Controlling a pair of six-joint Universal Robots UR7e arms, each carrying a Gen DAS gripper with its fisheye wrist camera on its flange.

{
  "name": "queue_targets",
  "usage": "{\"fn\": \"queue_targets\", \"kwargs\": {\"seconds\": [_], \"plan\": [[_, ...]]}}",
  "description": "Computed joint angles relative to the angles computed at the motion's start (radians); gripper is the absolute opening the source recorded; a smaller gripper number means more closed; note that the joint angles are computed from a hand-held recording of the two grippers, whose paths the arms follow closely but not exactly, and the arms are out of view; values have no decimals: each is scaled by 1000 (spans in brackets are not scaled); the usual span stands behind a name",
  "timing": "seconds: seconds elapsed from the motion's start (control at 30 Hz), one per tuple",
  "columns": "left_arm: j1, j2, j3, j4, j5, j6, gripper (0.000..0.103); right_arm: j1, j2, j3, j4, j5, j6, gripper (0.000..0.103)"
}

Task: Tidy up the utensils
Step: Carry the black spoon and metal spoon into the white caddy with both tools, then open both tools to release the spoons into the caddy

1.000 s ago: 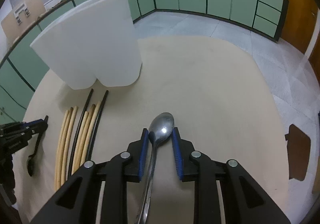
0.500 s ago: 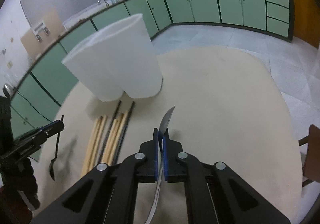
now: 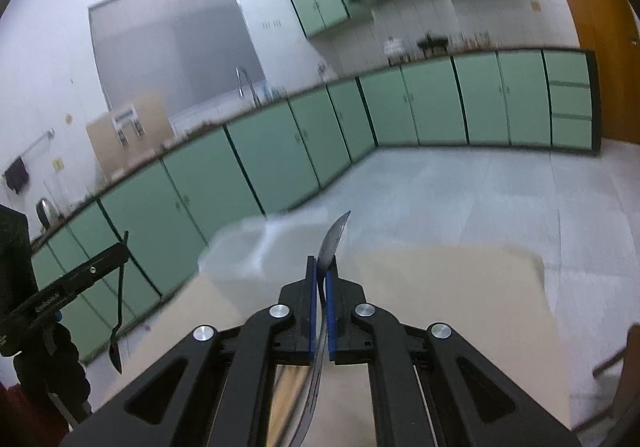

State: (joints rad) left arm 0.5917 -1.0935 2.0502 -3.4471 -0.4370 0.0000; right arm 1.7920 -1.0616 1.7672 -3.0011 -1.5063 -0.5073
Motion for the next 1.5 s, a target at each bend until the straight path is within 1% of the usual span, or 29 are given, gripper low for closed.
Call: {"fn": "queue_targets", "kwargs": {"seconds": [0.1, 0.2, 0.27, 0.33, 0.47, 0.53, 0.63, 0.7, 0.83, 1.03, 1.1, 1.27, 1.37, 1.43, 1.47, 1.5], "plan": [[30, 56, -114, -127, -59, 155, 12, 21, 57, -87, -15, 25, 16, 4], [63, 121, -232, -223, -111, 290, 12, 42, 113, -165, -43, 28, 20, 4], [88, 165, -304, -270, -146, 363, 12, 56, 163, -228, -66, 22, 24, 4], [106, 188, -343, -279, -174, 378, 12, 64, 200, -272, -80, 14, 26, 4], [153, 244, -405, -293, -217, 386, 12, 72, 260, -313, -133, -23, -12, 4], [172, 269, -423, -301, -230, 391, 12, 74, 281, -320, -159, -46, -48, 4], [186, 282, -423, -301, -234, 390, 12, 76, 305, -320, -185, -74, -106, 4], [197, 291, -422, -296, -242, 378, 12, 76, 316, -319, -194, -83, -128, 4], [215, 297, -405, -311, -256, 365, 12, 71, 326, -310, -204, -84, -123, 4], [232, 293, -381, -298, -269, 331, 12, 66, 326, -296, -202, -91, -146, 4], [239, 286, -377, -270, -277, 302, 12, 63, 324, -293, -191, -90, -143, 4], [238, 264, -354, -213, -265, 253, 12, 55, 305, -274, -156, -79, -148, 7], [228, 247, -332, -198, -252, 228, 13, 51, 281, -254, -138, -69, -137, 11], [219, 233, -317, -185, -245, 211, 14, 49, 264, -241, -131, -62, -121, 21], [211, 225, -306, -178, -233, 206, 16, 49, 254, -233, -127, -63, -113, 23], [203, 218, -295, -178, -222, 205, 23, 48, 241, -223, -118, -61, -105, 28]]}}
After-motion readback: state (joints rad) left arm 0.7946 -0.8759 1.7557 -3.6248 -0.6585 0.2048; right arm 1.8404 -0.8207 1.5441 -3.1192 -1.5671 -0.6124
